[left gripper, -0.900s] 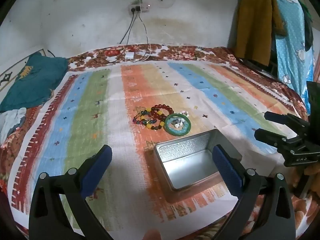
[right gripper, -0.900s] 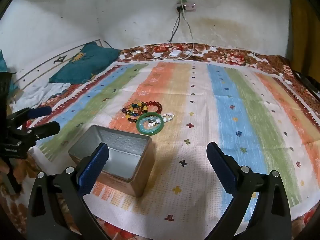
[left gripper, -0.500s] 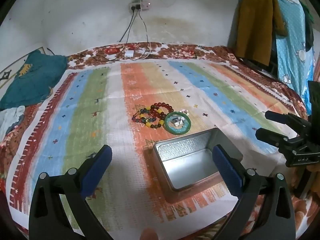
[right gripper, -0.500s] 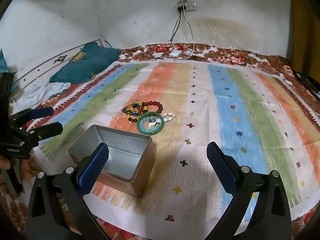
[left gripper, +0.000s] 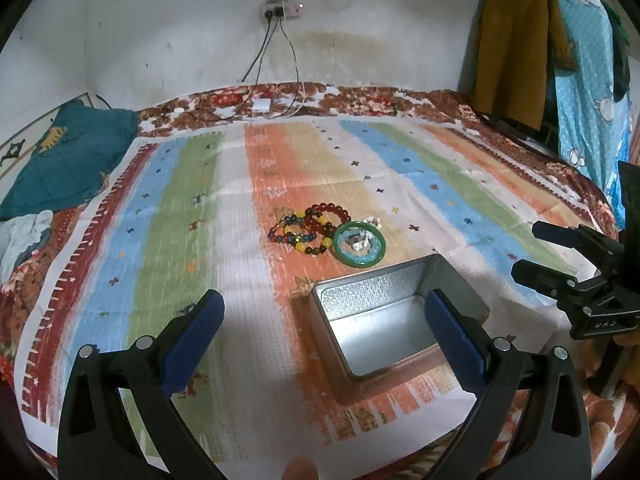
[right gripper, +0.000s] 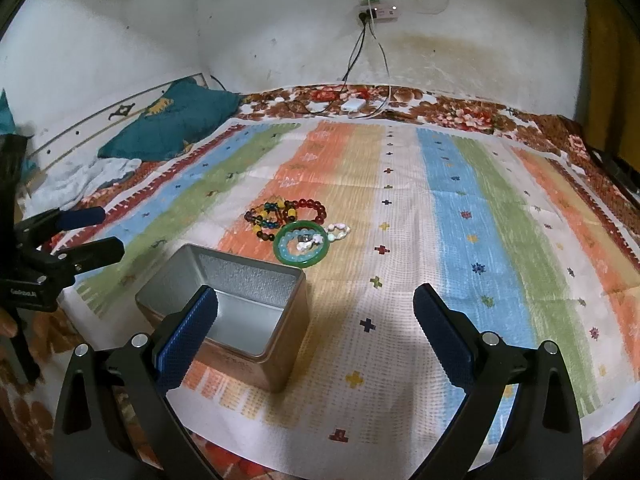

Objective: Organize jewelry
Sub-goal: 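Move both grippers toward the jewelry pile beside the silver tin box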

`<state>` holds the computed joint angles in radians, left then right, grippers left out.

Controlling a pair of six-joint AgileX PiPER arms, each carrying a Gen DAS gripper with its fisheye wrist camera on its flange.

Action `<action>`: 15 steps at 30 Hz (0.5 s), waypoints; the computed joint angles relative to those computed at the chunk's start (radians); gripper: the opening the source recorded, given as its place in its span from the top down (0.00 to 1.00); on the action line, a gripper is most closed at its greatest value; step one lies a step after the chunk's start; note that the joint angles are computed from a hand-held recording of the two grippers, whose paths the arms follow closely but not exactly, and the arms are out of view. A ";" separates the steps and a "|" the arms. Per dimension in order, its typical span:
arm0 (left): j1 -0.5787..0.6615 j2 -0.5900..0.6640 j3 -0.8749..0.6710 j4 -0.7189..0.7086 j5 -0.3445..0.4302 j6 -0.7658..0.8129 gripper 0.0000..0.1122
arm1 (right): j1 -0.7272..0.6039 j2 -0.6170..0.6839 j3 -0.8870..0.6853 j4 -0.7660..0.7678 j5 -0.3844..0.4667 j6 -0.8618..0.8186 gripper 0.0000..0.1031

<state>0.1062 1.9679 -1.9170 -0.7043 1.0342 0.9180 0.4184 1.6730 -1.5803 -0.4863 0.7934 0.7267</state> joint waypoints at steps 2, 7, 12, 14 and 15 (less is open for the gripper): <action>-0.001 -0.005 0.003 0.006 0.000 -0.005 0.13 | -0.002 0.001 0.002 0.006 -0.001 -0.006 0.04; 0.000 -0.008 0.005 0.006 0.015 0.003 0.13 | -0.001 0.007 -0.003 0.010 0.002 -0.006 0.04; -0.001 -0.001 -0.013 0.022 0.028 -0.027 0.13 | -0.002 0.005 0.002 0.008 -0.002 -0.006 0.04; -0.002 0.003 -0.021 0.031 0.026 -0.045 0.13 | -0.006 0.003 0.002 0.017 -0.005 -0.015 0.04; -0.001 0.002 -0.021 0.033 0.024 -0.051 0.13 | -0.005 0.005 0.001 0.014 -0.003 -0.012 0.04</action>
